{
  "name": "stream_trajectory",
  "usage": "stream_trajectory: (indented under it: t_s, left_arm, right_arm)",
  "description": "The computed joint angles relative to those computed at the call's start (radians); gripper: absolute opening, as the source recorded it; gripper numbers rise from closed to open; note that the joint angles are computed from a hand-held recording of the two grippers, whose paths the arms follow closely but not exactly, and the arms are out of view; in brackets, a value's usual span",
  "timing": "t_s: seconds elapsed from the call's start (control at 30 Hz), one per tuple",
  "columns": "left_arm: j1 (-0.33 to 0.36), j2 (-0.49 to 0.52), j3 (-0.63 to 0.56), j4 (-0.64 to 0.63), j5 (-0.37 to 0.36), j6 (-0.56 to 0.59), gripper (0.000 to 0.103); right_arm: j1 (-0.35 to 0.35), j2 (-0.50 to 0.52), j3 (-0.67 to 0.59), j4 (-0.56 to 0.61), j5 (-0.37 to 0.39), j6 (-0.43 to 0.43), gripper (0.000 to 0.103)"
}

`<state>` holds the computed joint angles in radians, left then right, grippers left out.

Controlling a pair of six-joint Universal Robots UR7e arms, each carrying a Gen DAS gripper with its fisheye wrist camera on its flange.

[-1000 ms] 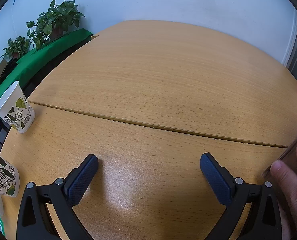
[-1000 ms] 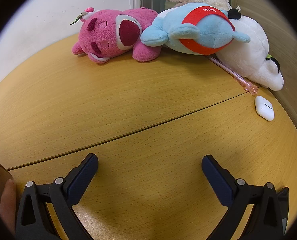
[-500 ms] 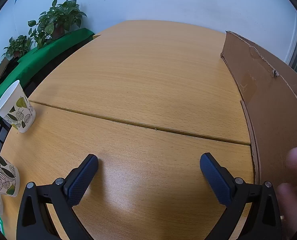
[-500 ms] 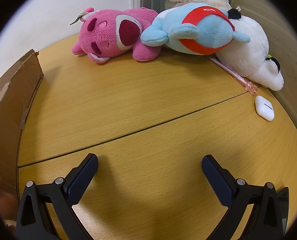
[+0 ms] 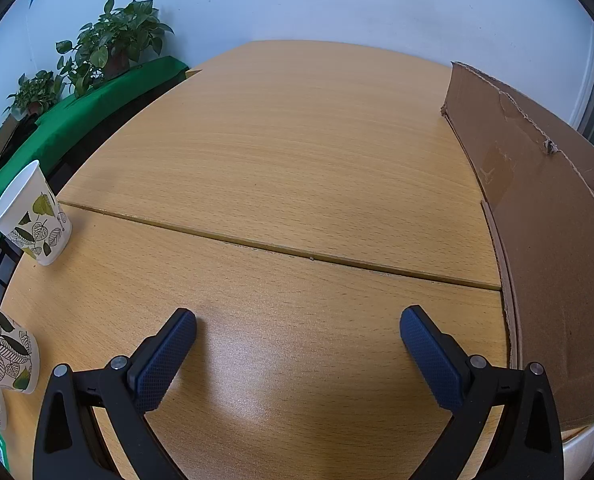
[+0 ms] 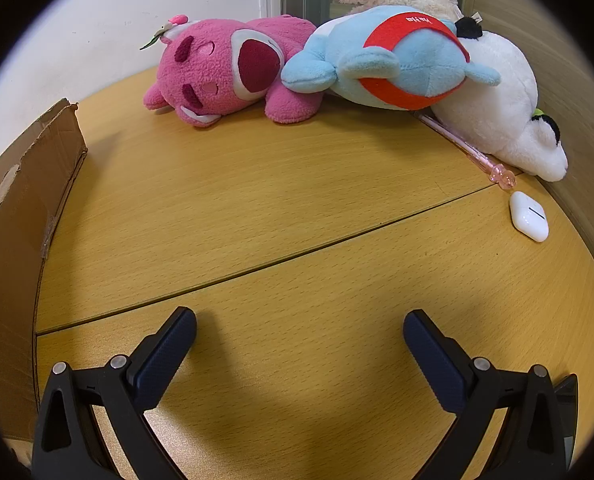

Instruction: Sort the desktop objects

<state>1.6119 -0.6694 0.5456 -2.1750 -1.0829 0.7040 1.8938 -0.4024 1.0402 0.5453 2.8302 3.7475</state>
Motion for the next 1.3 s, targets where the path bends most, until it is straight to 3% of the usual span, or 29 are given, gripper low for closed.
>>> stream_trajectory:
  t_s: [0.87, 1.0, 1.1, 1.13, 1.23, 1.3]
  left_arm:
    - [0.000, -0.003, 0.008, -0.006, 0.000, 0.000, 0.103]
    - [0.000, -0.004, 0.009, -0.006, 0.000, 0.000, 0.103]
    - [0.000, -0.004, 0.010, -0.007, 0.000, 0.000, 0.103]
    - [0.000, -0.004, 0.010, -0.007, 0.000, 0.000, 0.103]
    - [-0.001, -0.004, 0.010, -0.008, 0.000, -0.002, 0.103]
    - [-0.001, 0.004, -0.008, 0.012, 0.001, 0.002, 0.103]
  right_arm:
    - [0.000, 0.000, 0.000, -0.001, 0.000, -0.001, 0.103]
    - [0.003, 0.019, -0.026, 0.046, 0.010, 0.057, 0.103]
    - [0.012, 0.044, -0.063, 0.185, -0.031, 0.167, 0.103]
    - [0.014, 0.042, -0.056, 0.187, -0.046, 0.157, 0.103]
    - [0.014, -0.006, 0.016, 0.077, -0.086, 0.002, 0.103]
    - [0.012, -0.008, 0.023, 0.113, -0.105, 0.029, 0.103]
